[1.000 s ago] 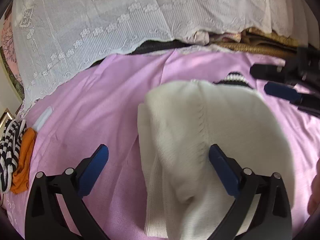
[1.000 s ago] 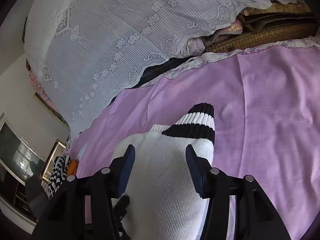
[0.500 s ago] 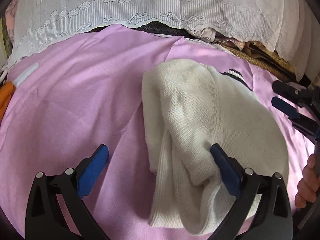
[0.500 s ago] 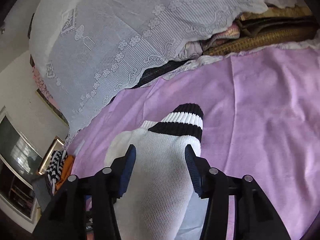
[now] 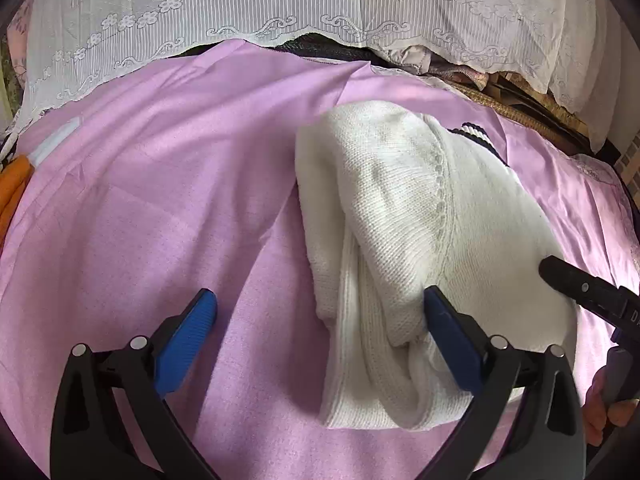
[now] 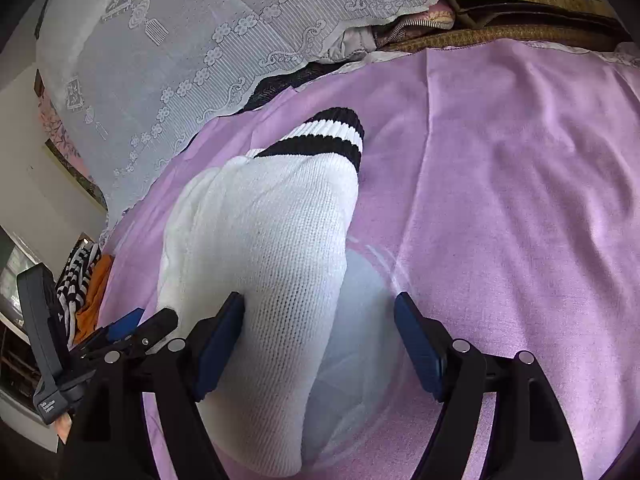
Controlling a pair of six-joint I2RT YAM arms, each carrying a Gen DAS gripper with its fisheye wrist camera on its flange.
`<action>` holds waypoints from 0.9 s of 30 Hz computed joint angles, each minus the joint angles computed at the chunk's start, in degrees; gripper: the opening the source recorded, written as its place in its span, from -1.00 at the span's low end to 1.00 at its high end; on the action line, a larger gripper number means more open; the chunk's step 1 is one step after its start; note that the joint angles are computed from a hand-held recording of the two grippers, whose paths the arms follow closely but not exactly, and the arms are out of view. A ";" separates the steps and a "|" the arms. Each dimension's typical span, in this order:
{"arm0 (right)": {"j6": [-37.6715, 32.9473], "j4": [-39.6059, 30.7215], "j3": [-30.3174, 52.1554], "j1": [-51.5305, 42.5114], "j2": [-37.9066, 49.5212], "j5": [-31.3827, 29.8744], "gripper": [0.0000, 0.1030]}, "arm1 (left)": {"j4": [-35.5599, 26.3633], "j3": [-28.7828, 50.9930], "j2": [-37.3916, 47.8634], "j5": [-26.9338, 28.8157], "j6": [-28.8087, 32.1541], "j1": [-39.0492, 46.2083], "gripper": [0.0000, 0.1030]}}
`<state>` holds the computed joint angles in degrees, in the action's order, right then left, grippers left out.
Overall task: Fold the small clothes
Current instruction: 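Grasp the folded white sweater bundle with both grippers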
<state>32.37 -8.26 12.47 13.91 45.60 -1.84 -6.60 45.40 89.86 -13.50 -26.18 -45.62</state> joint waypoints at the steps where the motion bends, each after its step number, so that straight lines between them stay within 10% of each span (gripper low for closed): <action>1: 0.85 -1.53 0.20 2.16 -1.87 2.48 0.49 | -0.14 -0.53 -0.89 0.15 -0.84 -0.14 0.92; 10: 4.39 -6.56 2.55 17.86 -1.09 13.40 0.57 | 1.71 -2.99 -4.51 10.60 -2.56 4.64 0.92; 21: 3.97 -4.18 -2.74 -6.74 -9.41 -15.13 0.64 | 3.59 -0.66 -1.64 22.32 -1.53 9.84 0.91; 27: 3.68 10.63 -1.55 -15.32 7.99 -26.85 0.64 | 1.86 7.08 7.64 29.64 1.96 12.12 0.91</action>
